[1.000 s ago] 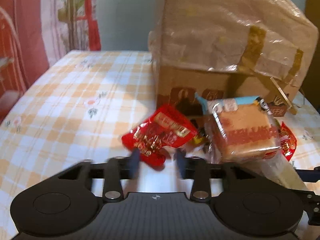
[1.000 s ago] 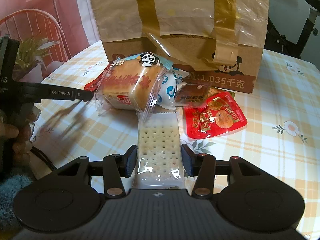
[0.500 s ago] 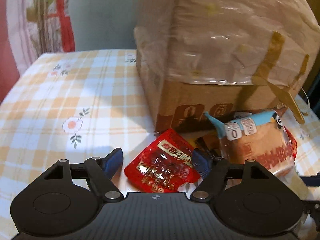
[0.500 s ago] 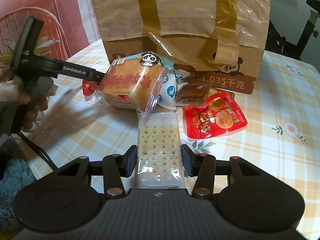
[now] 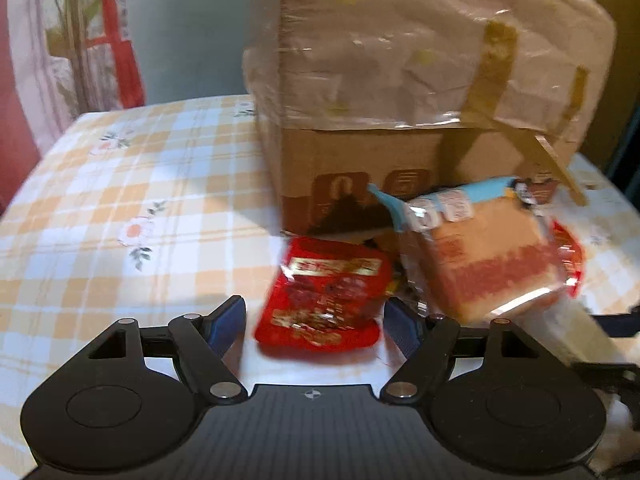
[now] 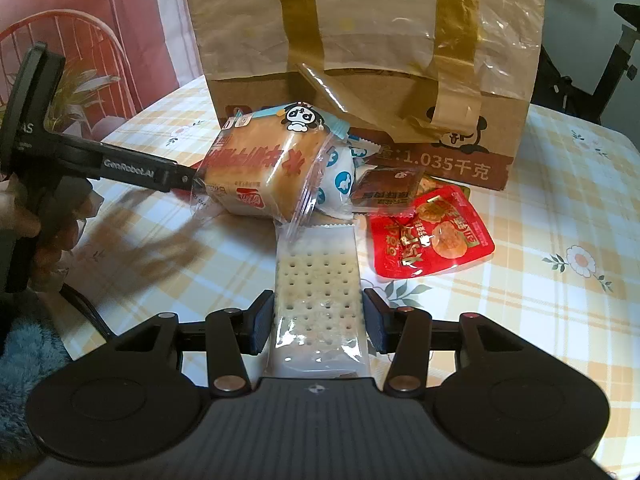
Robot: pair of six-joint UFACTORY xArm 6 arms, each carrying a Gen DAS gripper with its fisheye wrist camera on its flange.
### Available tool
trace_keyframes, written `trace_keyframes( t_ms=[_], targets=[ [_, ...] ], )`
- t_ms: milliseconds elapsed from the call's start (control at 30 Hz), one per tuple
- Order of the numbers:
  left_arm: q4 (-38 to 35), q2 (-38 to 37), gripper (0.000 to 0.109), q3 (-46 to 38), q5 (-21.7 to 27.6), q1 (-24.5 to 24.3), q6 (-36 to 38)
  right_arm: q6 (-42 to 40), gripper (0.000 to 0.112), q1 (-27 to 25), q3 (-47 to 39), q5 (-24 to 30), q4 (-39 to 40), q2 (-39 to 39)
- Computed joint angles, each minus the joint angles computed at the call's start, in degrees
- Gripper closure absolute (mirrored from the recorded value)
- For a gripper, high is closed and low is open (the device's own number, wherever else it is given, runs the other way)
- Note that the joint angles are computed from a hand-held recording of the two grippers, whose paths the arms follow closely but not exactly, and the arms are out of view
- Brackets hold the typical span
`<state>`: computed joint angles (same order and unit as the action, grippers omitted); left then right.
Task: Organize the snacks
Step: 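Grasp the red candy packet with left tool while right tool grasps white cracker packet, then carry both packets over the paper bag and open both tools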
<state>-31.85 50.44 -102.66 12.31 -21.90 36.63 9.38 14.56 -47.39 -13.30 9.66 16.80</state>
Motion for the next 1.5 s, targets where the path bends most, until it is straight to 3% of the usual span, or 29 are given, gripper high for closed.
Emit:
trace_keyframes(
  t_ms=[200,300,367,400,667,867,933,1033,1133,1267,1500],
  targets=[
    [7.1,1.4,0.027,-1.0,-2.2,0.0,-5.9,0.1,0.063,0.0,0.1,0.0,-0.1,-0.1],
    [4.8,0.7,0.034,0.2,-3.4,-0.2,-4.3,-0.2,0.063,0.1,0.0,0.0,0.3,0.0],
    [5.2,-1.1,0.084,3.1,-5.5,-0.5,-5.0,0.9,0.063,-0.1,0.1,-0.2,-0.9,0.0],
    [4.2,-2.1,0.085,4.3,-5.6,-0.7,-3.9,1.6,0.063,-0.3,0.2,-0.2,-1.7,0.0],
    [-23.1,-8.6,0.092,12.0,-8.2,-2.7,18.4,5.4,0.063,-1.3,0.4,-0.3,-5.8,-0.2],
    [-38.7,-12.2,0.092,13.8,-5.9,-3.2,31.5,26.7,0.063,-6.5,0.0,-0.8,-30.2,-0.4],
    [-42.2,-12.8,0.092,13.9,-5.4,-3.4,34.5,29.6,0.064,-7.2,0.3,-0.7,-33.1,-0.9],
    [-46.4,-13.9,0.092,14.4,-4.5,-3.6,37.7,28.5,0.064,-7.3,1.9,-1.2,-30.4,-2.4],
    [-51.8,-15.0,0.092,14.3,-3.7,-3.8,43.5,18.9,0.064,-5.5,4.1,-1.6,-18.3,-4.4],
    [-58.4,-16.5,0.092,14.2,-2.3,-3.9,51.0,12.7,0.064,-4.7,6.3,-2.5,-10.4,-7.2],
    [-64.7,-18.6,0.092,13.6,-0.6,-3.8,58.0,7.3,0.064,-4.2,8.0,-5.0,-4.0,-11.1]
  ],
)
